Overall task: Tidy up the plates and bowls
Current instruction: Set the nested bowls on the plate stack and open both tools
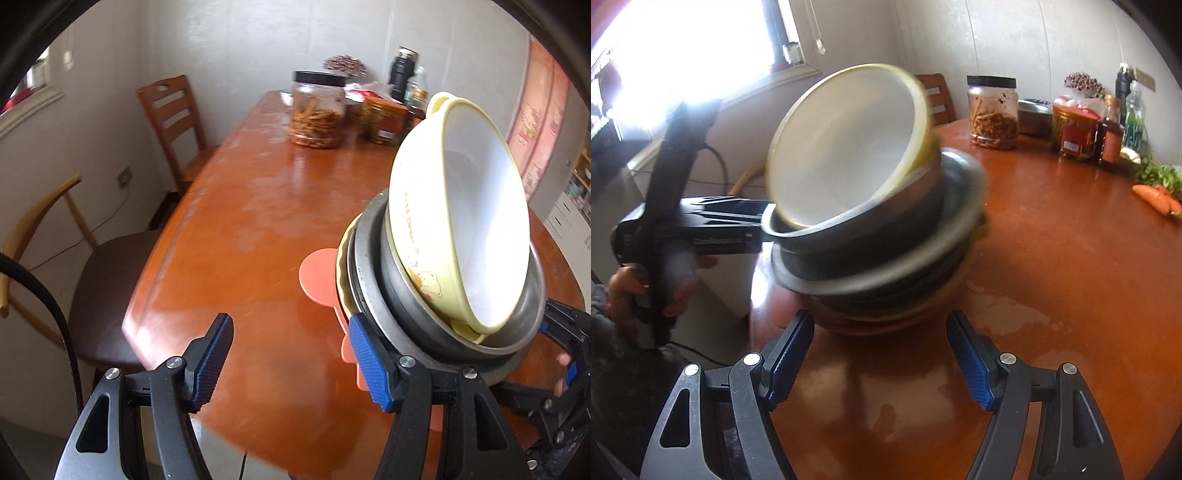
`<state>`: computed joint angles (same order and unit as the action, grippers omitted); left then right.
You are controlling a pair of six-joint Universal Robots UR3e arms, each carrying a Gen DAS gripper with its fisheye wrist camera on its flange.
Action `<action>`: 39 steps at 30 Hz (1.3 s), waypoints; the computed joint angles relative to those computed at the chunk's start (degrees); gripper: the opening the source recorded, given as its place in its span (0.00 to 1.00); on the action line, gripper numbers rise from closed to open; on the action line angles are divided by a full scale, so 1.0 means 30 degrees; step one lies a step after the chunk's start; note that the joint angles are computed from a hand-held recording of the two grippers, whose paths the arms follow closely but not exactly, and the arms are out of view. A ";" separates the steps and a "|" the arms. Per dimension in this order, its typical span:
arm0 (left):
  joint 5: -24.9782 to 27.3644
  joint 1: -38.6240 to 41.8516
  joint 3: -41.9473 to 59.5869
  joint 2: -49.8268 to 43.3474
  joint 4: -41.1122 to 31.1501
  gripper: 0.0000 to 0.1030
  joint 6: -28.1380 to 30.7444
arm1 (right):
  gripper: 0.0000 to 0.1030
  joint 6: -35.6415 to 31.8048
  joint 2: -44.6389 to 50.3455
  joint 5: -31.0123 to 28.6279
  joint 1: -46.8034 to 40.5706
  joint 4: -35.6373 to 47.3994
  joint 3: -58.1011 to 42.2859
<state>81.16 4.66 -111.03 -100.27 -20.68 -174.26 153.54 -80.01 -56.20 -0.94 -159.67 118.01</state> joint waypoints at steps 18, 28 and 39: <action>0.0575 -0.6303 1.2192 -0.8119 -0.4313 0.62 -0.2239 | 0.75 -0.1473 -0.2941 0.1464 -0.7071 0.1269 0.1907; 0.1806 -0.8444 1.6774 -1.0584 -0.6491 0.63 -0.4008 | 0.75 -0.2765 -0.4727 0.2874 -1.0625 0.2932 0.3096; 0.2929 -0.9311 1.6869 -1.0820 -0.6126 0.65 -0.5046 | 0.75 -0.2350 -0.5564 0.2725 -1.1581 0.2211 0.4270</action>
